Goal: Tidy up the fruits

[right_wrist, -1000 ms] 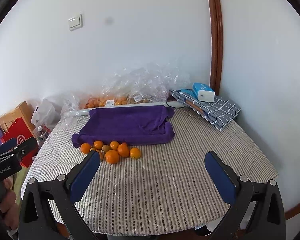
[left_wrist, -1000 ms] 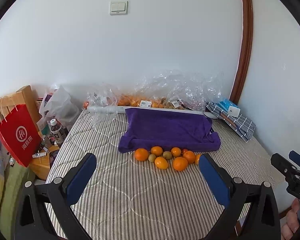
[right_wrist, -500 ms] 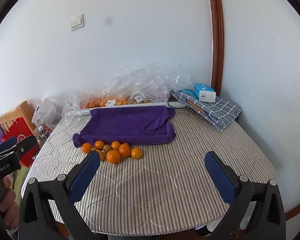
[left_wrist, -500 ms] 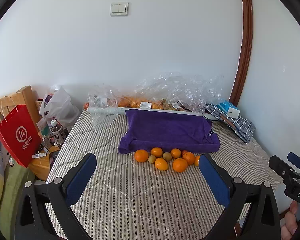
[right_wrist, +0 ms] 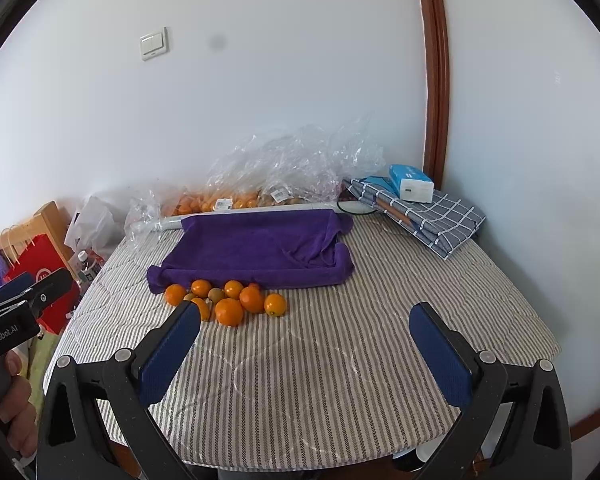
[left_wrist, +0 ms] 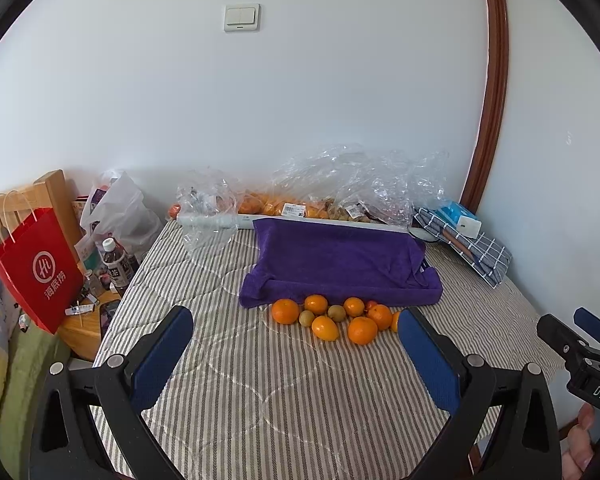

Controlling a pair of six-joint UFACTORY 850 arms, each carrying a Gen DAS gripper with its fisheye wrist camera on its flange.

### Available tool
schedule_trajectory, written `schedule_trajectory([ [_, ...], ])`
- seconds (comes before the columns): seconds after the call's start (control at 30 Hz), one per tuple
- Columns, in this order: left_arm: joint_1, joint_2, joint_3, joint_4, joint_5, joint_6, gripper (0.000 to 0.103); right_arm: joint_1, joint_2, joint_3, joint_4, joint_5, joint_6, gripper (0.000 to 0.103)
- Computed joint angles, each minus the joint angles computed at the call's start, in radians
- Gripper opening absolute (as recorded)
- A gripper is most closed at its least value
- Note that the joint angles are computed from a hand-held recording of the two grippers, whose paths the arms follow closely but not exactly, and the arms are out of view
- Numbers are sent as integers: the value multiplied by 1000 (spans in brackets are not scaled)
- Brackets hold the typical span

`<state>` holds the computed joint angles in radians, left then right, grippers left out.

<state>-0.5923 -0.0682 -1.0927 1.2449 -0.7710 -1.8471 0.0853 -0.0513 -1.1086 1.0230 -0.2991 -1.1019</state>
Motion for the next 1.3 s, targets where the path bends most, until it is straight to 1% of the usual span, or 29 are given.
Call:
schedule_trajectory([
  [0.5,4,3,3,2,4,-5,103,7,-3,-4,-9,-3,2,103],
  [0.9,14,-5,1,8,14,-5,103,22,-28,-20,-26,-10,4,103],
  [1.1,46,-37,-11,15,45,-1,103,35,-73,-46,-37,-12,6,103],
  [1.3,97,-68,1,30,105,-28,103,54,-133,-75,-10,13,-22,102],
])
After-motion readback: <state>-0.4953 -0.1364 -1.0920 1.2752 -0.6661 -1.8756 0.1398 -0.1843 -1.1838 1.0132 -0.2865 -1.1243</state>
